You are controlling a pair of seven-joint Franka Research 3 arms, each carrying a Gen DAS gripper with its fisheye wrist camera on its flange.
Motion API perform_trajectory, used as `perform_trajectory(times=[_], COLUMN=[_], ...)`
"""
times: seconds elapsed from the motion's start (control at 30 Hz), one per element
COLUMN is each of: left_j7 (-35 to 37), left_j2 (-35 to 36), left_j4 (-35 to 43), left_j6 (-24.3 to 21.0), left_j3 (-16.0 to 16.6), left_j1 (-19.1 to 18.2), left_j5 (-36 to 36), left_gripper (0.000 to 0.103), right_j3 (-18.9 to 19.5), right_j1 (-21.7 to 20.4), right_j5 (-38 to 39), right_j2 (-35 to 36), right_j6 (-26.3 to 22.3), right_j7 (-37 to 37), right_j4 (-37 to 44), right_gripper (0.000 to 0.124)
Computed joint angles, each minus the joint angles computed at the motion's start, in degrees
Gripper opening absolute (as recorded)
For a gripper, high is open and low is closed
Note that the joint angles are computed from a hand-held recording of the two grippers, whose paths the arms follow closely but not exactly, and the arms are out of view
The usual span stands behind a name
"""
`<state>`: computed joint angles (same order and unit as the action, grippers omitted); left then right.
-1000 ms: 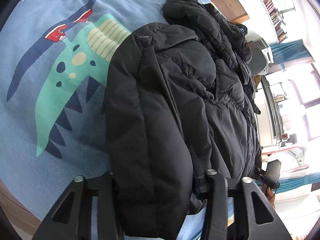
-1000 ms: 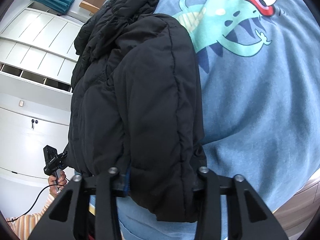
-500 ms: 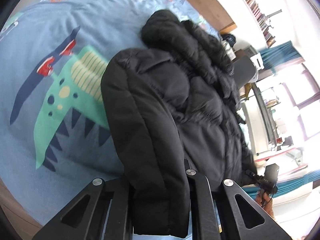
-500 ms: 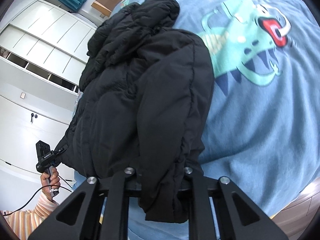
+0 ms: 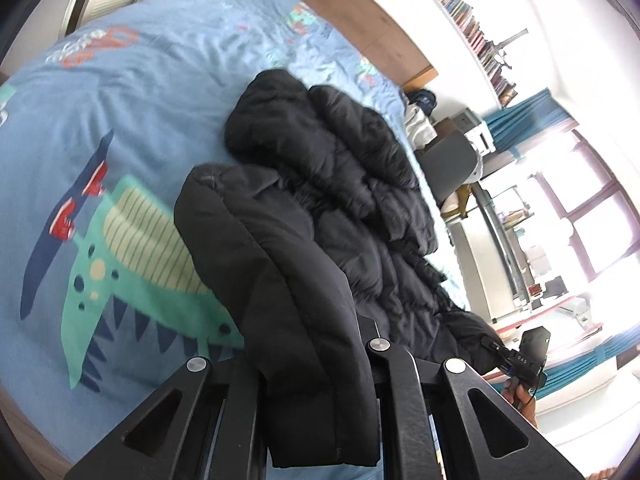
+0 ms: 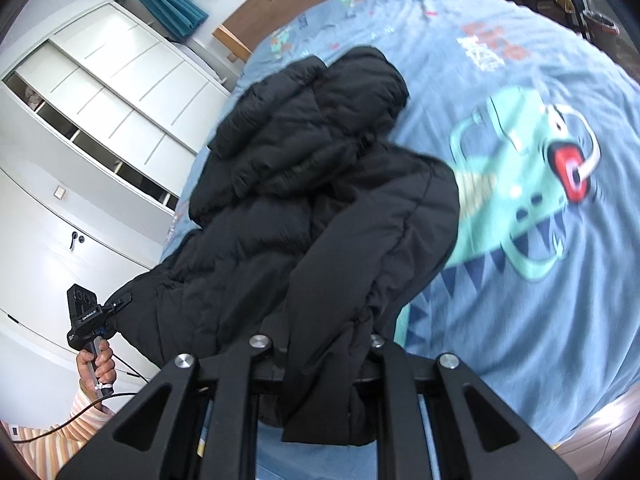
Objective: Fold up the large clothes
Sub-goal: 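Lift the held edge with both grippers and fold it over the coat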
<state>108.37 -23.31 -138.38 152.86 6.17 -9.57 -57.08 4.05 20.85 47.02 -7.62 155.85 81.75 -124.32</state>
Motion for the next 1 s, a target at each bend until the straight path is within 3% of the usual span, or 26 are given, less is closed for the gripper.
perform_trajectory(times=[0.3,0.57,0.8,1.0], left_j7=[2.55,3.95,3.57,-1.39], left_j2=[3.54,10.17,18.22,28.28], left_j4=[7.49,16.74,28.05,41.23], left_j6=[0.19,-1.09,-2.47,-2.75], left_j3=[0.35,-0.81,-3.88,-7.11], left_j1=[0.4,3.64,8.78,13.67], left_j5=[-0.21,-2.28,-2.26,0.38], left_gripper=[0.011,0.011,0.011,0.011], right_j3=[0.12,0.14,0.72,0.37], right_j1=[-0.73,-2.56,-4.73,-6.25], right_j5=[-2.18,-4.63,-8.28,-14.39], right_j2=[2.72,8.04,16.86,27.7], right_j6=[1.55,2.79,2.06,-0.54], right_j7=[1.22,3.51,7.2,13.53], right_j4=[6.85,15.88,28.93,45.31], right_gripper=[0.014,0.013,0.013,0.013])
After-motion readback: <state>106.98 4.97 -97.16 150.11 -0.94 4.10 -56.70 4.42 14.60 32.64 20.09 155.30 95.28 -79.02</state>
